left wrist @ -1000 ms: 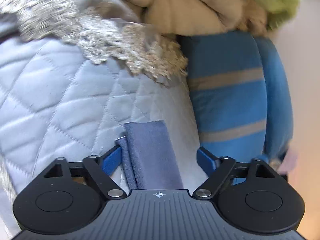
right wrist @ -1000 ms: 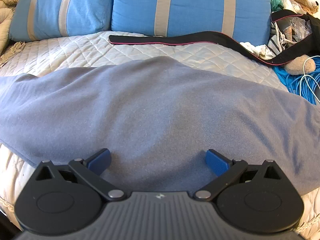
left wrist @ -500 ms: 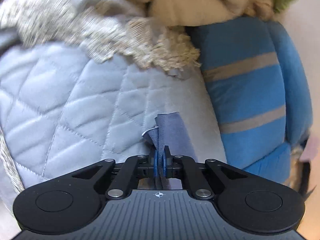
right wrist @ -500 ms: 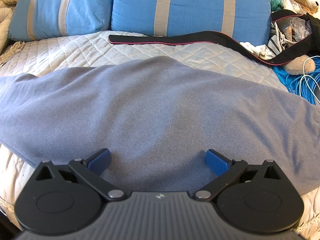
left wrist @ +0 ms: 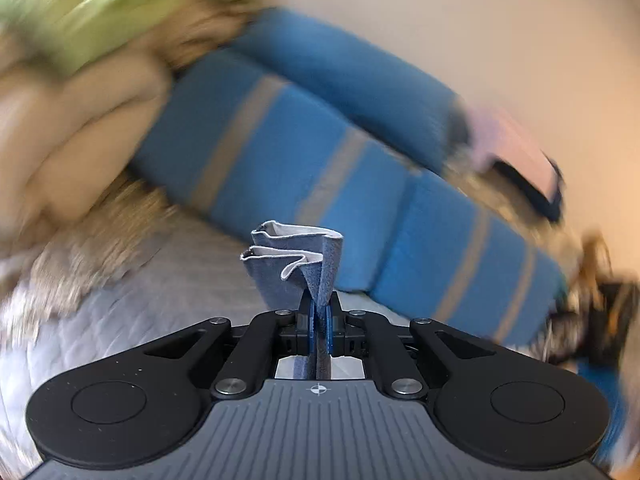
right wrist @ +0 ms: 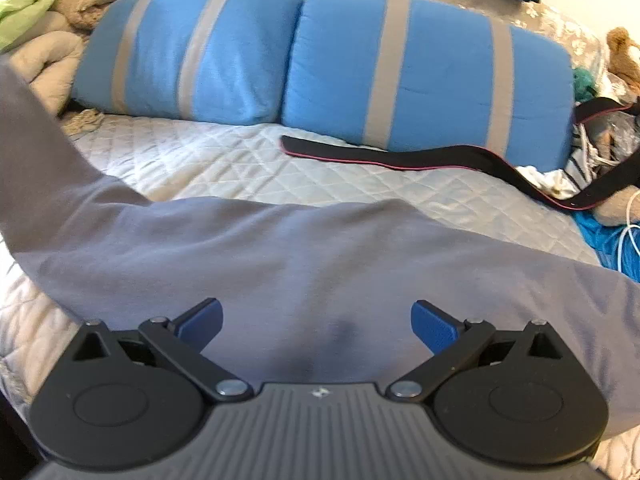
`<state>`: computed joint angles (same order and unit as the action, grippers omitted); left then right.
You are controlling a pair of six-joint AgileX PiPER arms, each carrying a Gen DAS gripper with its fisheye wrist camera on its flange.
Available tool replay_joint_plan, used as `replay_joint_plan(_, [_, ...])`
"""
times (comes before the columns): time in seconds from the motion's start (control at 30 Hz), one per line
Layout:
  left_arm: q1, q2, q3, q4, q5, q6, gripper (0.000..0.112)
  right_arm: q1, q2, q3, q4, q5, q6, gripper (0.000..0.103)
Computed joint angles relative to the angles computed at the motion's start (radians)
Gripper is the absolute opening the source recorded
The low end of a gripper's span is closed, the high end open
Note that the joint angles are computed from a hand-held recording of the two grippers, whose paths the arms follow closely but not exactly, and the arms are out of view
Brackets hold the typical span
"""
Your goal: Fold clothes
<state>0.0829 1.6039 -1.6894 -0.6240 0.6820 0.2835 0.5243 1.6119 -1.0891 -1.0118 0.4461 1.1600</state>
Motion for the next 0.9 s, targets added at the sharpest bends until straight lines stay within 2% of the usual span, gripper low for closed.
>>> replay_joint_plan(0.17, [-0.209,0.015,-0.083,0.205,-0.001,-0.040,0.005,0.000,0.012,-0.034,0.108,0.022,-0.083,0.103])
replay_joint_plan(0.47, [-0.461,0.170,-0.280,0.339,0.100,-0.113,0.005,-0.048,-0.036,-0.021,0.210,0.048,-0.149,0.103])
replay_joint_plan(0.53, [-0.505,0.222,-0.337,0.373,0.137,-0.118,0.005,-0.069,-0.047,-0.019,0.266,0.058,-0.184,0.103])
replay_joint_plan(0.6, [-0.538,0.292,-0.438,0.415,0.220,-0.124,0.007,-0.092,-0.057,-0.015,0.332,0.063,-0.229,0.103])
replay_joint_plan(0.63, [-0.551,0.340,-0.518,0.438,0.289,-0.129,0.011,-0.103,-0.063,-0.011,0.363,0.064,-0.253,0.103])
replay_joint_plan(0.67, [-0.561,0.392,-0.610,0.453,0.363,-0.132,0.022,-0.113,-0.069,-0.007,0.392,0.065,-0.278,0.103])
replay_joint_plan(0.7, [-0.559,0.422,-0.663,0.443,0.406,-0.126,0.028,-0.121,-0.075,-0.002,0.413,0.067,-0.299,0.103])
replay_joint_plan(0.77, [-0.538,0.428,-0.671,0.388,0.405,-0.110,0.052,-0.132,-0.084,0.010,0.441,0.065,-0.330,0.103])
replay_joint_plan(0.83, [-0.508,0.391,-0.599,0.338,0.343,-0.096,0.062,-0.143,-0.088,0.015,0.473,0.062,-0.366,0.103])
replay_joint_plan(0.9, [-0.485,0.381,-0.586,0.317,0.335,-0.090,0.069,-0.148,-0.088,0.016,0.489,0.061,-0.391,0.103])
